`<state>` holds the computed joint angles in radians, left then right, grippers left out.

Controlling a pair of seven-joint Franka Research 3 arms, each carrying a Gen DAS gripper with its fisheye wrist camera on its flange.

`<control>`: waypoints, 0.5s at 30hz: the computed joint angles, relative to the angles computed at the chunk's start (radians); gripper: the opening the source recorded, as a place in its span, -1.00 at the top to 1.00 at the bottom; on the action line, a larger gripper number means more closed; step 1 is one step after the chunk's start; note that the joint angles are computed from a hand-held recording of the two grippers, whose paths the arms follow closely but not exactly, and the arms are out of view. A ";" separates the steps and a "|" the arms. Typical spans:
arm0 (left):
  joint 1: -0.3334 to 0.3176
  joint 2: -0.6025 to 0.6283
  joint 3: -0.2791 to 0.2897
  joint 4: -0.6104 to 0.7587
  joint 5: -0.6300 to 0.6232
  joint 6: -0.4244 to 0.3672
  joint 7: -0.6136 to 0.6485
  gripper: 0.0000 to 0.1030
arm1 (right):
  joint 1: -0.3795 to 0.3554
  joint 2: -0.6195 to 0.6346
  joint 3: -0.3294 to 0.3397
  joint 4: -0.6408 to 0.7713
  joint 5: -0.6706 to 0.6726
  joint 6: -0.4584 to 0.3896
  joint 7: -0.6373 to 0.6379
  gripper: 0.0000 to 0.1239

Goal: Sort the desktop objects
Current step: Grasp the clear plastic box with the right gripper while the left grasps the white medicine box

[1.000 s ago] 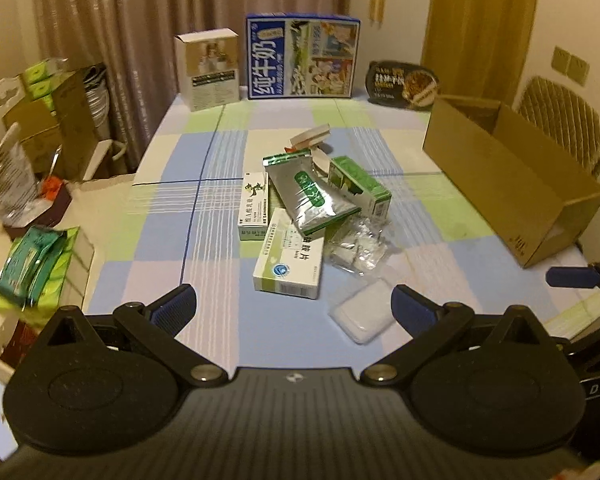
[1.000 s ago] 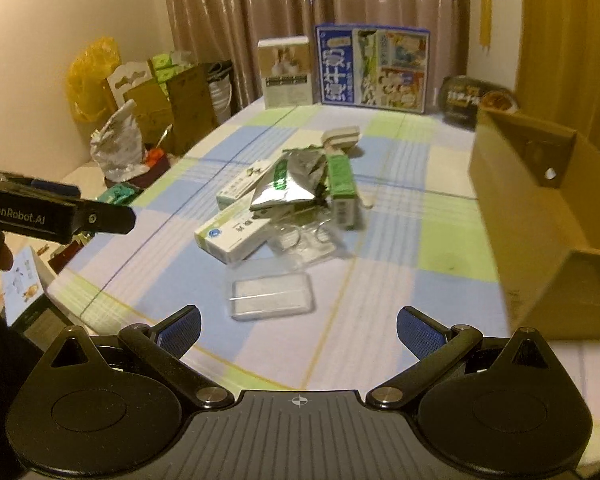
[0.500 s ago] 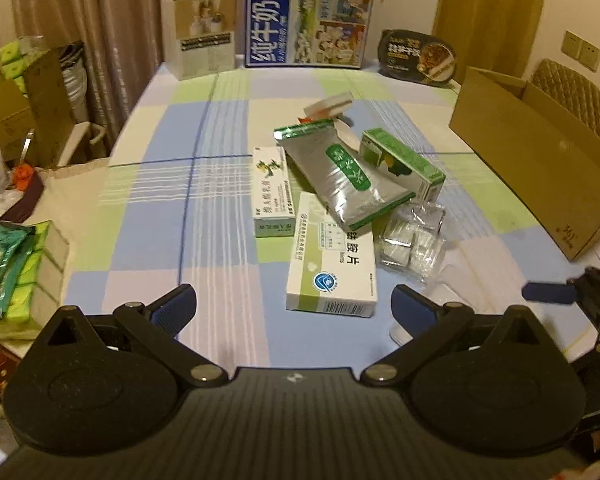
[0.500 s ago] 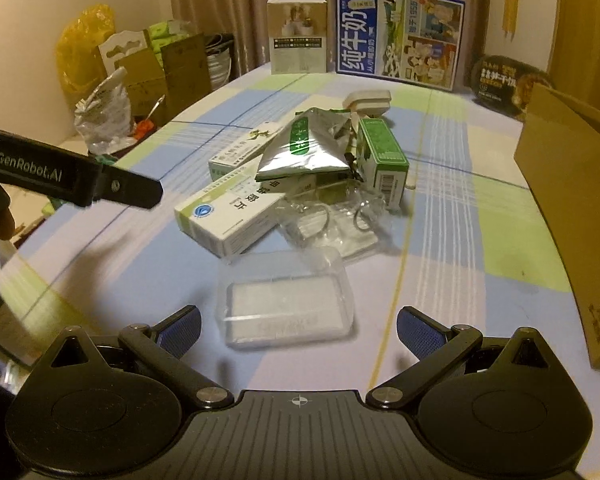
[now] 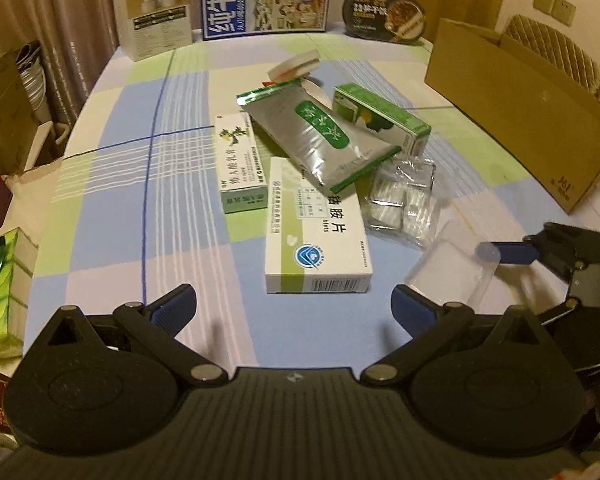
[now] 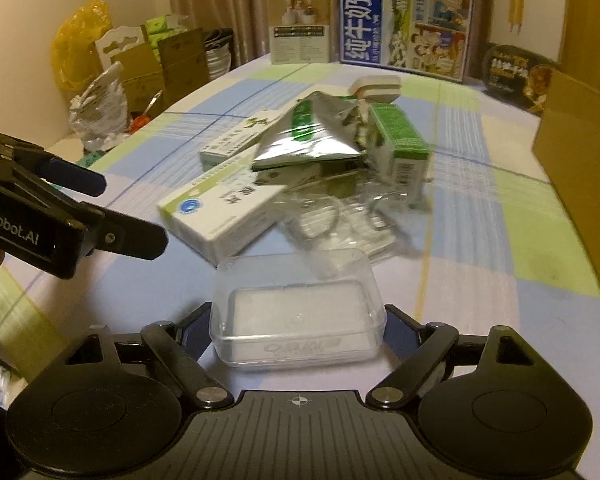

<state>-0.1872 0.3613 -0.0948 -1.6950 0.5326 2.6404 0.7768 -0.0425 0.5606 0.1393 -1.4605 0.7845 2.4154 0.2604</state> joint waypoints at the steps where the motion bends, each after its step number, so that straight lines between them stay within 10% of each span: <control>1: 0.000 0.009 -0.001 0.011 -0.001 -0.005 0.008 -0.97 | -0.003 0.003 -0.002 0.005 0.004 0.009 0.001 -0.36; 15: -0.047 0.209 0.027 0.285 -0.007 -0.110 0.082 -0.76 | -0.040 0.079 -0.016 0.124 -0.063 0.028 0.138 -0.36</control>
<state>-0.2341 0.5702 -0.0674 -1.4101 0.5256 2.5302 0.8585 -0.0827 0.6400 0.1233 -1.3367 0.7219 2.4437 0.3985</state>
